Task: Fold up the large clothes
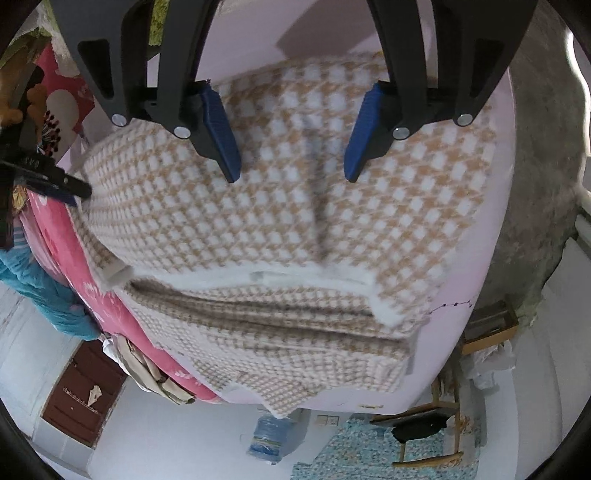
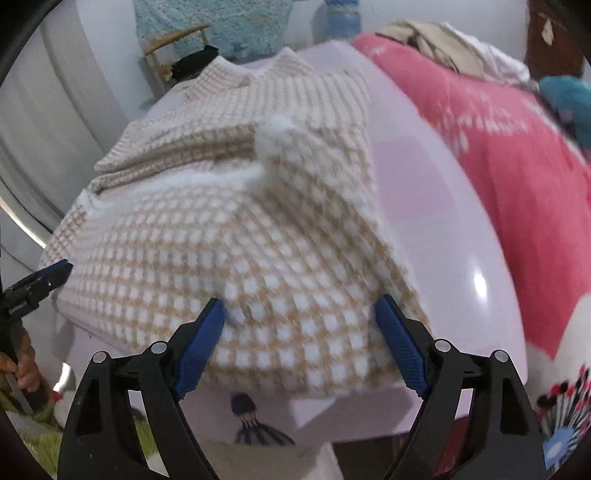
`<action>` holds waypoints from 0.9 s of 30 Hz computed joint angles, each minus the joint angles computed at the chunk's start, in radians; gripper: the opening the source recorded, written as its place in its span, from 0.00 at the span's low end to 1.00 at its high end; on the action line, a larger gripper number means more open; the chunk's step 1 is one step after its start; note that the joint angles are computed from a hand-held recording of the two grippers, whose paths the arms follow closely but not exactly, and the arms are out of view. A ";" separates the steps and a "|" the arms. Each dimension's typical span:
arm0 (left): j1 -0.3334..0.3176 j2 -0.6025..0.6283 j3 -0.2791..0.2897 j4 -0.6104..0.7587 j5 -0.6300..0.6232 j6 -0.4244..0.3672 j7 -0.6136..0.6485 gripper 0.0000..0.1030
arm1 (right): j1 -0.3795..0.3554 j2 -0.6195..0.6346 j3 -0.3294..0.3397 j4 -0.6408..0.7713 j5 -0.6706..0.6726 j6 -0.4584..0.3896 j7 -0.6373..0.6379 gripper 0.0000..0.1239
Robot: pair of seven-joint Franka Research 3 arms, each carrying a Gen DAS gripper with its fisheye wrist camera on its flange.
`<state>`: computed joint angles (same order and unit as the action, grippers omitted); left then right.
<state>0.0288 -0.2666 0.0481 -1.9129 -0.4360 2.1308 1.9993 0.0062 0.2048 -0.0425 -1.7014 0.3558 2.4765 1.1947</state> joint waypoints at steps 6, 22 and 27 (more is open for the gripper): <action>-0.011 -0.004 0.023 0.019 -0.079 0.000 0.051 0.55 | 0.001 -0.047 0.005 -0.005 0.013 0.012 -0.027 0.64; 0.019 0.151 -0.032 0.165 0.037 0.051 -0.009 0.47 | -0.037 0.169 0.046 0.322 0.078 -0.134 0.010 0.41; 0.048 0.185 -0.034 0.222 -0.085 -0.083 0.042 0.47 | -0.049 0.212 0.070 0.393 0.146 -0.270 -0.049 0.43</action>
